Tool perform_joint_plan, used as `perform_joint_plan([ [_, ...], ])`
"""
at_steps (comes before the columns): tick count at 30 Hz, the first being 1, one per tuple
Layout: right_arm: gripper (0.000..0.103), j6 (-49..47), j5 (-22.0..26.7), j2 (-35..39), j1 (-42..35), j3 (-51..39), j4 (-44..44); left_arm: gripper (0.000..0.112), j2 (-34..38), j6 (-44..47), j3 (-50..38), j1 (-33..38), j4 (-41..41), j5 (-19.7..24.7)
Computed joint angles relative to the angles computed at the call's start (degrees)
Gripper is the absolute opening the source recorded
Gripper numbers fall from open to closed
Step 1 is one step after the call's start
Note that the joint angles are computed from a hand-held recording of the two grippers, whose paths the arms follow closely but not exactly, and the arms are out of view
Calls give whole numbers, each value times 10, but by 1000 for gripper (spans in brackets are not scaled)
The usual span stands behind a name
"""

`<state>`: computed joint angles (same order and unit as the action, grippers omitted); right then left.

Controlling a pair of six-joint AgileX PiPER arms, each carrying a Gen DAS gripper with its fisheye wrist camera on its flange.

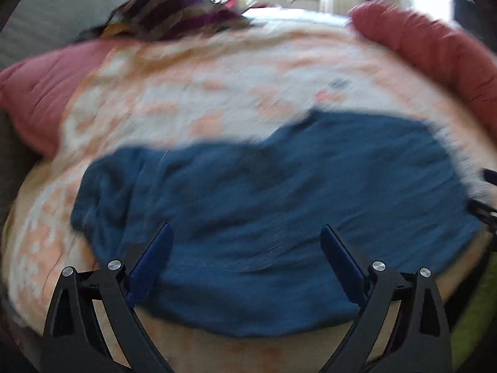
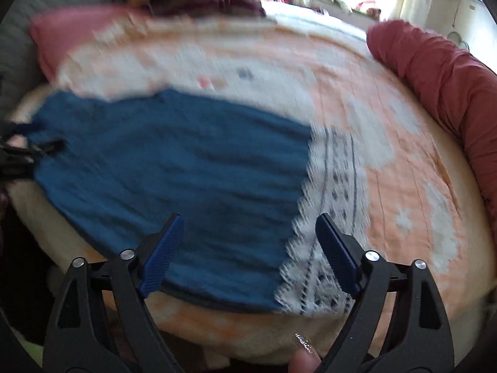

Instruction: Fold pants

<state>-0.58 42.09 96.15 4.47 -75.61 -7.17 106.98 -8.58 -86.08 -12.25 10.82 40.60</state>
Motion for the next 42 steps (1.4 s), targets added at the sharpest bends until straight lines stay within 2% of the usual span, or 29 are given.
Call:
perform_joint_plan([
  [1, 84, 16, 48, 28, -5, -18, -24, 95, 4, -2, 4, 6, -1, 3],
  [2, 85, 26, 73, 44, -14, -26, -24, 95, 2, 17, 17, 17, -24, -5],
  [3, 85, 17, 75, 39, -25, -21, -2, 95, -5, 60, 29, 33, -69, -14],
  [5, 85, -17, 63, 25, -53, -3, 51, 95, -14, 95, 41, 45, -99, -24],
  [8, 85, -8, 49, 14, -53, 15, 47, 95, -16, 123, 42, 59, -140, -25],
  [11, 86, 16, 27, -2, -44, 29, 33, 95, -50, 189, 51, 80, -233, -26],
  [14, 90, -12, -33, -53, -58, 64, 78, 95, -69, 209, 28, 82, -245, -41],
  [16, 92, -41, -49, -63, -65, 56, 122, 95, -45, 213, -30, 83, -248, -21],
  [18, 92, -28, -43, -46, -49, 22, 111, 93, 9, 195, -118, 78, -233, 28],
  [20, 92, -29, -47, -23, -34, -10, 98, 79, 83, 178, -227, 71, -230, 99],
  [21, 92, -58, -38, -4, -27, -37, 111, 73, 106, 178, -260, 68, -236, 119],
  [24, 93, -98, -22, 54, -19, -100, 145, 73, 153, 182, -312, 57, -252, 149],
  [26, 93, -90, 23, 122, -17, -179, 142, 73, 184, 184, -333, 51, -263, 162],
  [29, 93, -14, 66, 192, -17, -250, 94, 75, 201, 140, -316, 39, -199, 145],
  [31, 93, -16, 80, 211, -40, -256, 94, 75, 204, 151, -301, 46, -211, 126],
  [33, 92, -29, 62, 197, -60, -227, 133, 76, 202, 156, -294, 41, -199, 115],
  [35, 93, 4, 55, 188, -53, -220, 80, 76, 203, 156, -285, 43, -194, 94],
  [36, 93, 29, 34, 182, -48, -204, 46, 76, 201, 162, -276, 49, -211, 83],
  [39, 93, 38, 4, 158, -54, -163, 57, 76, 181, 164, -254, 47, -209, 66],
  [42, 94, 84, -28, 111, -45, -112, 15, 86, 155, 159, -235, 46, -207, 62],
])
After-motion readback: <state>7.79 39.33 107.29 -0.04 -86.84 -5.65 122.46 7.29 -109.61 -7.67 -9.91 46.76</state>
